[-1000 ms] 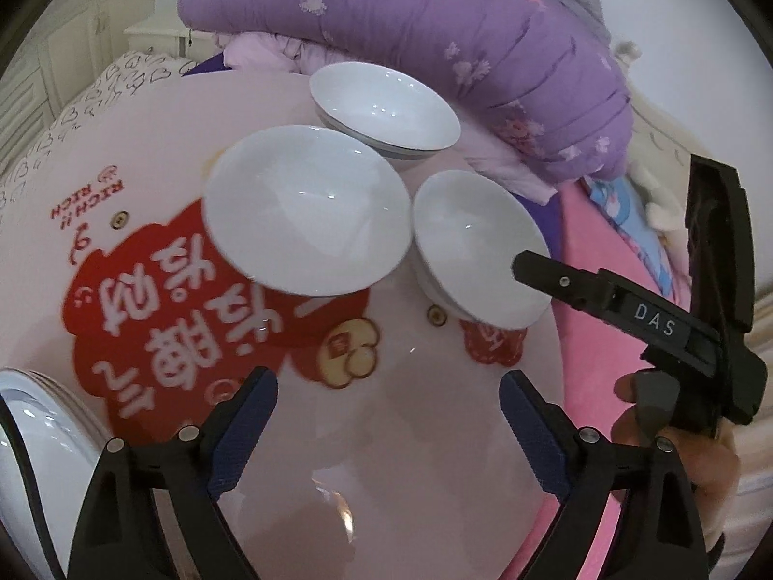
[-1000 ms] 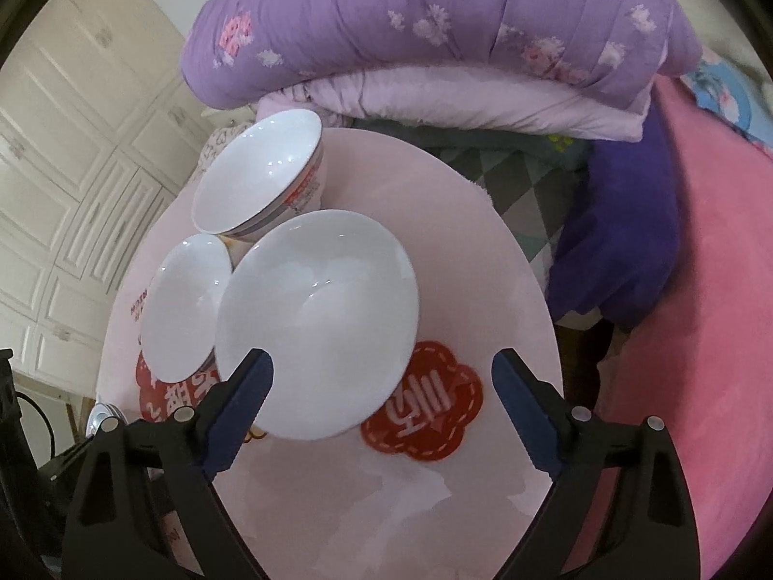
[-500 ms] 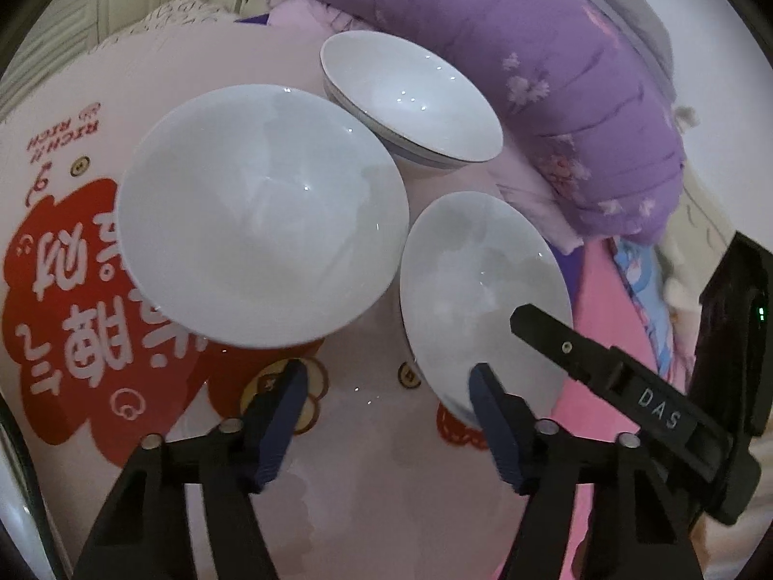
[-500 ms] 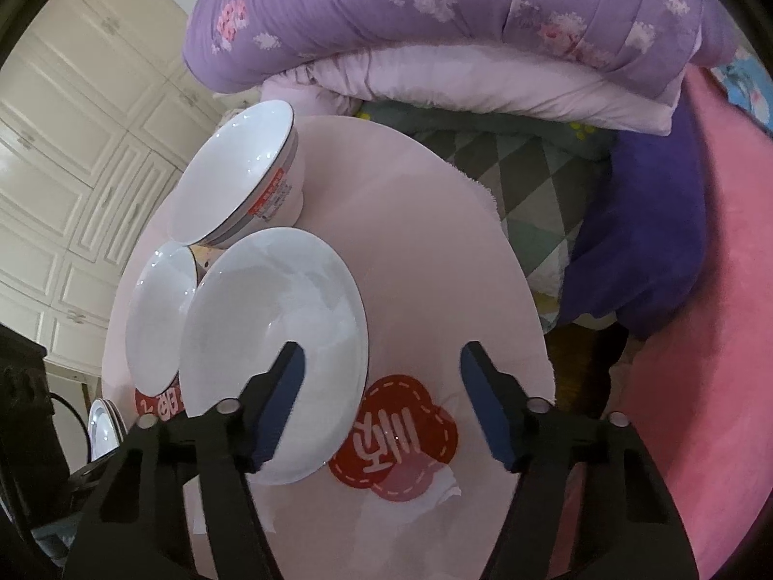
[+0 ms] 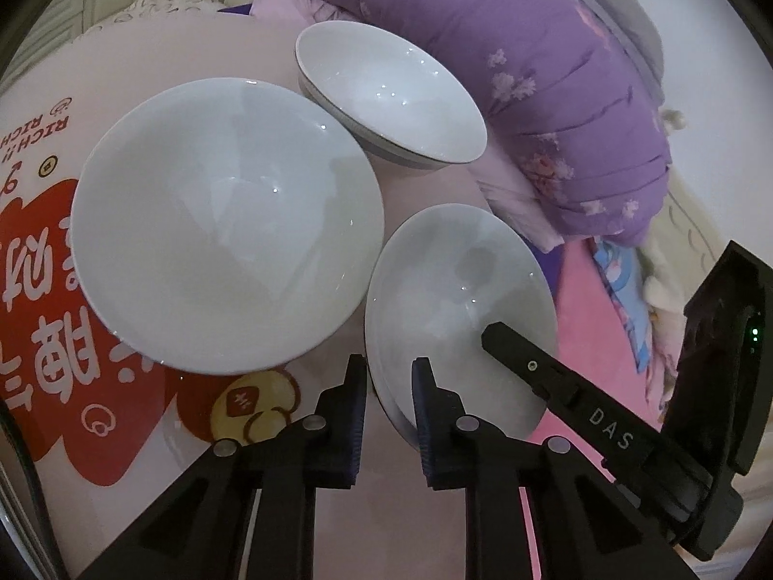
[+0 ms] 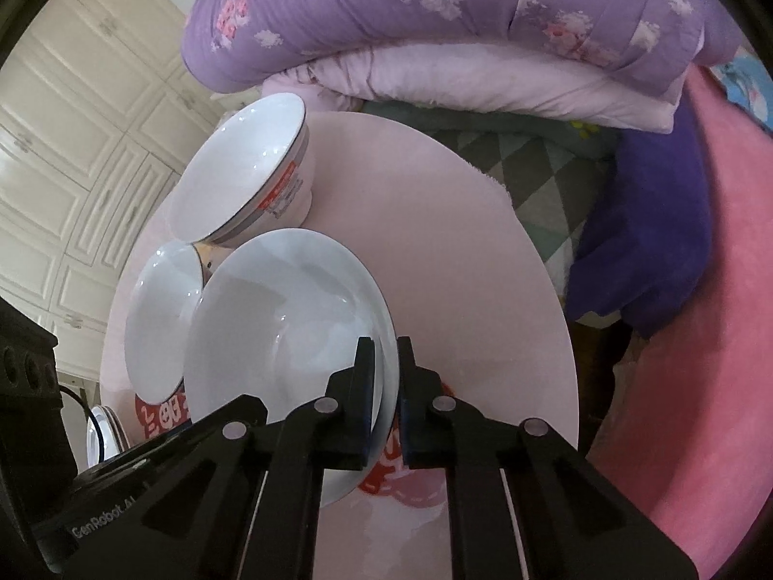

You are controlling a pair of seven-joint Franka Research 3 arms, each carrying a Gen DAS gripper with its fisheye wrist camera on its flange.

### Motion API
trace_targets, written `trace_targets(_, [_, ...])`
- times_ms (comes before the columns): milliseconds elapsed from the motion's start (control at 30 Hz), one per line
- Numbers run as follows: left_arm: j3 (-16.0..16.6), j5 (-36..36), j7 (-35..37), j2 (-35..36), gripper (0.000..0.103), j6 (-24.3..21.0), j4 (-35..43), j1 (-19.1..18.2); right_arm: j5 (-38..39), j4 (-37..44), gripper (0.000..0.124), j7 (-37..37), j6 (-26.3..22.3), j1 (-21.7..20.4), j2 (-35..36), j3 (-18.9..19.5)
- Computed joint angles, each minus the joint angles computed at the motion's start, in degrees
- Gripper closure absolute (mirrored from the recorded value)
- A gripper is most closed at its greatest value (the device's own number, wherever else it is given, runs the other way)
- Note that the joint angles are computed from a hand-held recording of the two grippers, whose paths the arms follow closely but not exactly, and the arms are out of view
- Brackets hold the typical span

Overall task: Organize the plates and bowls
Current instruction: 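Close both grippers on the rim of the white bowl, then carry the held bowl toward the plate stack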

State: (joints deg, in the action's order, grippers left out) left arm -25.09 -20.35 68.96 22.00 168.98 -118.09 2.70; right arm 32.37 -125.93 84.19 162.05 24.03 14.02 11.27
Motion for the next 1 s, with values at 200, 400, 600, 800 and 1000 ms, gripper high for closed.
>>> trace_targets(200, [-2.62, -3.70, 4.60, -2.30, 0.091, -0.41, -2.18, 2.84, -0.99, -2.72, 0.116, 3.03, 0.51, 1.21, -2.58, -0.25])
trace_targets(400, [-4.61, -12.57, 13.17, -6.61, 0.091, -0.80, -5.82, 4.66, -2.51, -6.77, 0.116, 7.07, 2.00, 3.16, -6.67, -0.21])
trace_targets(600, [-5.04, -23.57, 23.71, -13.43, 0.091, -3.20, -10.97, 5.21, -5.75, -10.94, 0.116, 13.32, 2.96, 5.39, -11.20, 0.00])
trace_targets(800, [-1.69, -31.50, 32.05, -22.22, 0.091, -8.25, -17.29, 3.22, -9.55, -14.66, 0.116, 20.52, 3.25, 7.28, -15.18, 0.92])
trace_targets(1000, [3.71, -35.37, 36.63, -30.99, 0.091, -11.88, -24.18, -0.65, -13.22, -17.06, 0.116, 26.90, 3.25, 8.85, -17.95, 2.33])
